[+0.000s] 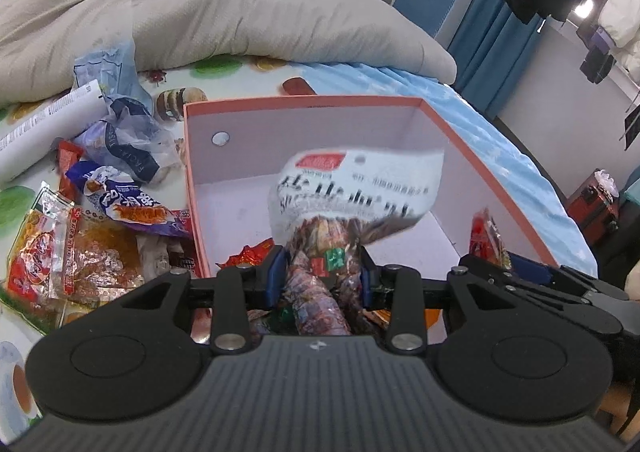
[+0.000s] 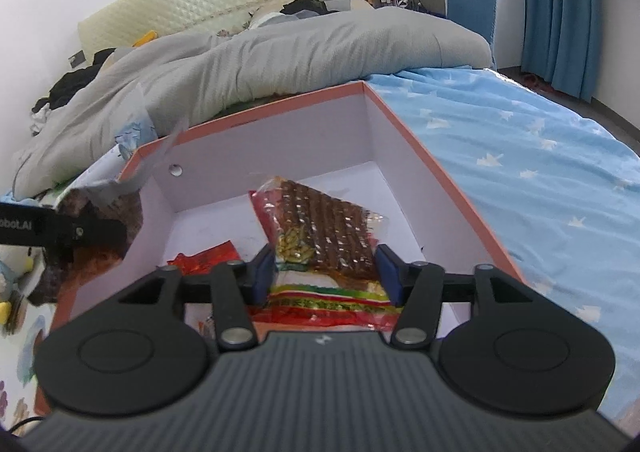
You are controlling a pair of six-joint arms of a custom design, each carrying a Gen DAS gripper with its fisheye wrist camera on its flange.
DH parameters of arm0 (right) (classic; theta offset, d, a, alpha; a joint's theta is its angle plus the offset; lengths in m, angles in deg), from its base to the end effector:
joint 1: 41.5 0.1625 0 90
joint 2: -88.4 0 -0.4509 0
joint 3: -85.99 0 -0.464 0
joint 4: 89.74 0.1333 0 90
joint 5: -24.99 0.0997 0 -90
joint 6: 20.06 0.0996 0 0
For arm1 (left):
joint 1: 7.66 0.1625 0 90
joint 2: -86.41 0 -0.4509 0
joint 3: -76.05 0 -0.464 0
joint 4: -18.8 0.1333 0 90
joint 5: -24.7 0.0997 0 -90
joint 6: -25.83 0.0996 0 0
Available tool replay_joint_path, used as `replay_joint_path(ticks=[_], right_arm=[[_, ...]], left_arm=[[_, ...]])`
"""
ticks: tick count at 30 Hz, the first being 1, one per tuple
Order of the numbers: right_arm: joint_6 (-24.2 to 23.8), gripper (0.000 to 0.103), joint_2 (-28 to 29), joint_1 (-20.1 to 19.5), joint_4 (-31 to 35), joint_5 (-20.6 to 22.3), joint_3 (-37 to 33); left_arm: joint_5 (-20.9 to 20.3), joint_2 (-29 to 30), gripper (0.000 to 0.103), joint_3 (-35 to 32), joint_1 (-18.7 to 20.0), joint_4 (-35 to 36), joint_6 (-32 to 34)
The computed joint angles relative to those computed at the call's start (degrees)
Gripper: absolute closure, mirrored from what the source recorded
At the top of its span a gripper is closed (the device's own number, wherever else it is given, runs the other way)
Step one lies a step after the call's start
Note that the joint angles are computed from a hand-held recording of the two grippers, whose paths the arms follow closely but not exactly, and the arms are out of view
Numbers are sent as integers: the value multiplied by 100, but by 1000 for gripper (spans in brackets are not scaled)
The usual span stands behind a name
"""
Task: Organize snacks
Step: 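Open both tools to drop the shrimp bag and stick-snack packet into the box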
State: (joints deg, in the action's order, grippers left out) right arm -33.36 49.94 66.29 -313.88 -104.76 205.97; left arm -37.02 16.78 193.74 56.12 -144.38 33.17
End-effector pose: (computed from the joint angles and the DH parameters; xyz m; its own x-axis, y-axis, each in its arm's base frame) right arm 0.2321 -0.4956 0.0168 -0.8209 0.1093 0.5606 -0.3846 0.6198 -0.6840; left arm -0.1008 -0.6131 0.2030 -0.8206 0.3107 -0.4797 0.5090 0.7789 -0.3662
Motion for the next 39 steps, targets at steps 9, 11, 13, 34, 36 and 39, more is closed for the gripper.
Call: replay_joint_path(ticks=[9, 11, 13, 34, 36, 39], right_arm=[[53, 28, -7, 49, -192, -46, 69], [52, 28, -28, 101, -215, -17, 120], [37, 28, -50, 177, -281, 4, 182], [161, 28, -116, 1043, -798, 50, 698], [85, 28, -96, 1164, -861, -12, 707], [76, 28, -85, 1296, -902, 7, 746]], left_arm=[[147, -139, 46, 196, -90, -292, 118], [166, -256, 46, 289, -135, -306, 85], [170, -389, 46, 397, -187, -332, 55], [1081, -2398, 46, 1835, -1127, -9, -293], [1168, -2665, 46, 1962, -1252, 72, -349], [1344, -3008, 46, 2128, -1423, 237, -451]])
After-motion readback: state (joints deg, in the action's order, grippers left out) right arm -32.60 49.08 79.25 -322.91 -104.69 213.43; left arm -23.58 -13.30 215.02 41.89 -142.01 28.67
